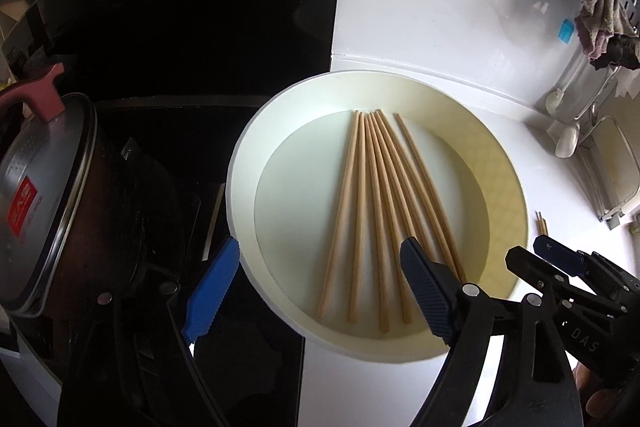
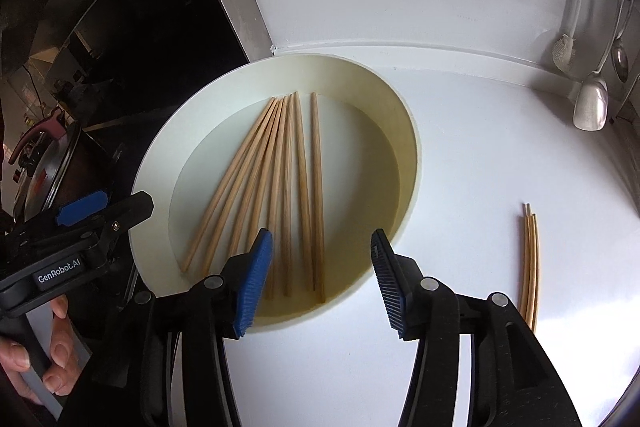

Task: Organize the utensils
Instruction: 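Move both open tools back over the remaining chopsticks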

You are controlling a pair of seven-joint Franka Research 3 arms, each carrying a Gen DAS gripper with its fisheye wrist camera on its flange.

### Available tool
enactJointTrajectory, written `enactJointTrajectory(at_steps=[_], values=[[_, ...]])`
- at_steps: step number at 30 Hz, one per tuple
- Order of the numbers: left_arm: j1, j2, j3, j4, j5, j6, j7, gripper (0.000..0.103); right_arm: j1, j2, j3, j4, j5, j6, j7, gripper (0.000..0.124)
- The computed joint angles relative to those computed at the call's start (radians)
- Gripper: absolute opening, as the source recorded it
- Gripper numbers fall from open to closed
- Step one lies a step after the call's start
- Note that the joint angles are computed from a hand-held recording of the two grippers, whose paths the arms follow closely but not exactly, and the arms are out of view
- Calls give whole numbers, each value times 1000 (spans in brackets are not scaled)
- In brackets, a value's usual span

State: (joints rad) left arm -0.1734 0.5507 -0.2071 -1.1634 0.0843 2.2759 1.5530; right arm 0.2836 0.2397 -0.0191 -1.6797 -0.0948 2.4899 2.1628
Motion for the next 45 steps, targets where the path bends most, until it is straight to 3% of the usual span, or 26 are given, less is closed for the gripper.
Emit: enactJointTrajectory(at_steps=[11, 20, 33, 45], values=[[0, -173, -18, -234, -13, 74, -10, 85, -31, -182, 20, -220, -35, 34, 57, 53], [-34, -255, -34, -335, -10, 108, -31, 88, -98, -331, 46, -395, -47, 62, 87, 55], [-107, -258, -68, -372, -9, 99, -39, 91, -230, -548, 86, -655, -75, 59, 127, 58], [-161, -235, -74, -418, 23, 123, -79, 91, -306, -544, 94, -778, -68, 183, 97, 58]])
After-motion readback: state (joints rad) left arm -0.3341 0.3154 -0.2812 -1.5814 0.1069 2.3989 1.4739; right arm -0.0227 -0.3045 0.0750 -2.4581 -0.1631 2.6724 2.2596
